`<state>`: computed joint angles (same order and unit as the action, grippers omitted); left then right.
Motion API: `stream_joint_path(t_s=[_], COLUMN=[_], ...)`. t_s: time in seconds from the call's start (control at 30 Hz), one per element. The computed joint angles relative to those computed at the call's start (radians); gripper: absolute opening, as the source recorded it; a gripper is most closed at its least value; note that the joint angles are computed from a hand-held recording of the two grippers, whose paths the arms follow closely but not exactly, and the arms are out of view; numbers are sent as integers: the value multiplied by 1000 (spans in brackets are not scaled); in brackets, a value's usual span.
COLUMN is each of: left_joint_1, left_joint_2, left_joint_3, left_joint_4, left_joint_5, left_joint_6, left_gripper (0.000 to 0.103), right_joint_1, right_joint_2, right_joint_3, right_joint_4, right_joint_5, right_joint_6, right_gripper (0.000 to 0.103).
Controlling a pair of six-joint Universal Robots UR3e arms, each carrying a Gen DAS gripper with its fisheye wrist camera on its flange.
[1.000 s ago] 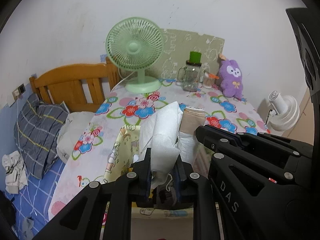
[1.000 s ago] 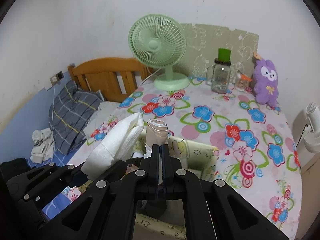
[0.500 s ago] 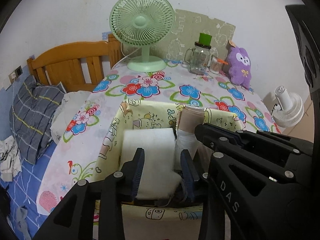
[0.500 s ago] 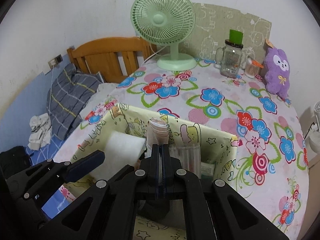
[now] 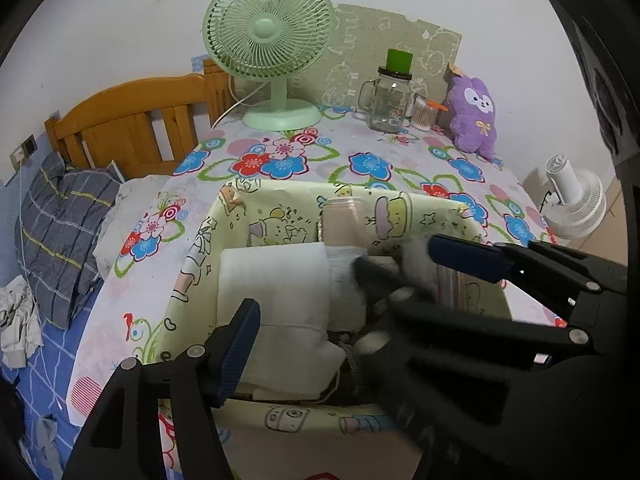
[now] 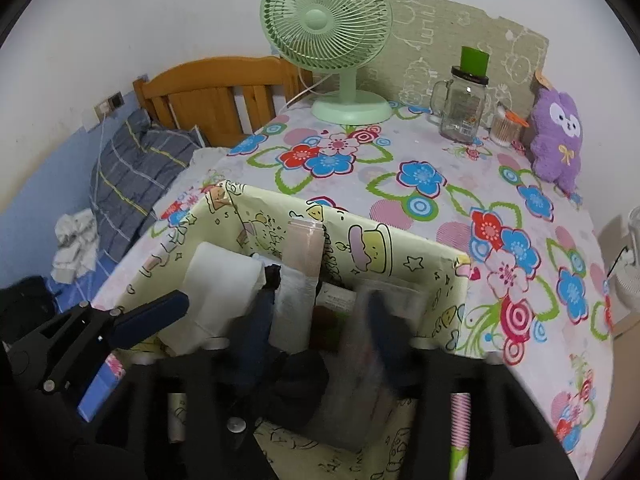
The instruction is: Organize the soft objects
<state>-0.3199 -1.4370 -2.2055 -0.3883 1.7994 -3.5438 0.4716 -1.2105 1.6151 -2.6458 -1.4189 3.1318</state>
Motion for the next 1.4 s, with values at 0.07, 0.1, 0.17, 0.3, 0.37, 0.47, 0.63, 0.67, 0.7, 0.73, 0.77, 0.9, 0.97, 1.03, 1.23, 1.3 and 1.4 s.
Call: stream_joint_path(t_s=[0.07,0.1,0.17,0.3,0.37,0.47,0.63,0.67,0.7,0.73,0.77,0.9,0.97,1.03,1.23,1.3,1.4], left_joint_1=[-15,-22,-32,-60,-75,-102,-152,-165,-175,-182,-194,-232,-260,-288,-349,-374,-413], left_joint_2=[-2,-3,-2,-6,-9,-12,-17,-18,-17,-16,-17,-23,-27,-34,-54,-64,-86], left_joint_3=[9,15,23,41,50,70,108,116,121,126,136,177,204,230,290,314,351], left_joint_4=[-4,-9,-19,-30,-35,-45,-64,-67,-68,-70,-75,-104,-123,-136,-163,-172,-182], left_joint_5=[18,26,34,66,80,104,154,165,173,178,188,225,255,292,370,391,431], left_joint_6=[-7,-10,-19,-33,-39,-48,-67,-72,-76,-79,-85,-100,-109,-118,-132,-136,-143], left_gripper=[71,72,74,81,83,86,92,93,94,95,95,98,99,100,103,103,103], right_joint_1=[-8,-9,-11,-19,-24,-34,-55,-60,-64,-68,-72,-92,-104,-119,-160,-174,-203], right_joint_2=[-14,-21,-41,-84,-110,-143,-217,-235,-251,-266,-276,-339,-370,-410,-521,-565,-627], right_joint_3=[14,17,36,81,105,132,190,205,218,230,239,280,298,324,389,408,437], right_joint_4=[2,6,-2,-27,-40,-49,-68,-76,-83,-89,-94,-106,-110,-123,-134,-126,-119], right_joint_5=[20,20,15,9,3,0,-6,-8,-10,-12,-12,-10,-11,-14,-15,-18,-8], right_joint_6=[7,8,7,12,17,19,31,34,37,38,38,38,45,59,63,59,52], right_gripper=[65,65,66,75,81,83,89,91,91,92,93,93,96,98,99,99,100])
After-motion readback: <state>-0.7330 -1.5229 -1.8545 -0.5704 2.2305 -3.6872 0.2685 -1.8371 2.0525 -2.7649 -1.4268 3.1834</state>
